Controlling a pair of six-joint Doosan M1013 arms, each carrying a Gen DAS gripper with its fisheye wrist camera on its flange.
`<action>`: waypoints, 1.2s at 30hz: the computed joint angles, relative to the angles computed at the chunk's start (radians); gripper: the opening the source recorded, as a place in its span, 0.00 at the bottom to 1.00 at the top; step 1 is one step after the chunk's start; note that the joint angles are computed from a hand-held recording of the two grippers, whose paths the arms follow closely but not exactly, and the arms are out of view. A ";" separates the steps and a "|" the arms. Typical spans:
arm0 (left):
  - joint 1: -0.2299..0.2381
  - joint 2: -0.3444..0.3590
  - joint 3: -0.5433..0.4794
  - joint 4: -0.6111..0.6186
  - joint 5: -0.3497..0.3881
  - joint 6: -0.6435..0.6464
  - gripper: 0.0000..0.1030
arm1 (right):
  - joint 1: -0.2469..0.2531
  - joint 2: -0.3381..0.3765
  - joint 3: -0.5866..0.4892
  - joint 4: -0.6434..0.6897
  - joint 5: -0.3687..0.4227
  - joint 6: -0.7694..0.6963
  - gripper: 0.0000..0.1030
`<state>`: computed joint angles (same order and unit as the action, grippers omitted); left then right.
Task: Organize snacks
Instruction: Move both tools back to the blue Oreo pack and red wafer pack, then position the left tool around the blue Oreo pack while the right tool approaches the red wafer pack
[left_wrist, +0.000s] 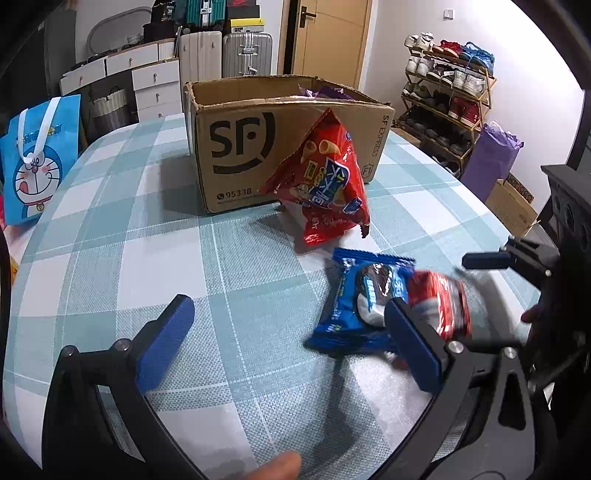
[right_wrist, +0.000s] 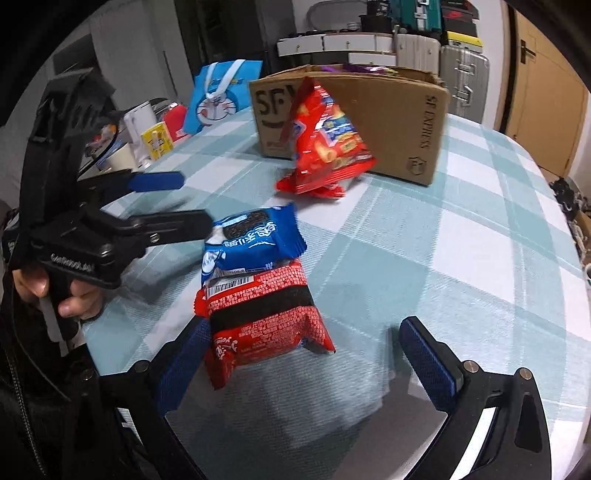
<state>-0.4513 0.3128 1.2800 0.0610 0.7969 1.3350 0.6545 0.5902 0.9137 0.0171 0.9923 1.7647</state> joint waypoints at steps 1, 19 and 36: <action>0.000 0.000 0.001 -0.001 0.001 0.001 1.00 | -0.002 -0.002 0.002 -0.017 0.002 0.013 1.00; -0.020 0.034 -0.044 -0.001 0.053 0.013 1.00 | -0.049 -0.019 0.019 -0.212 0.037 0.400 0.99; -0.025 0.107 -0.140 -0.048 0.193 0.080 0.87 | -0.030 0.064 -0.118 -0.138 0.103 0.208 0.99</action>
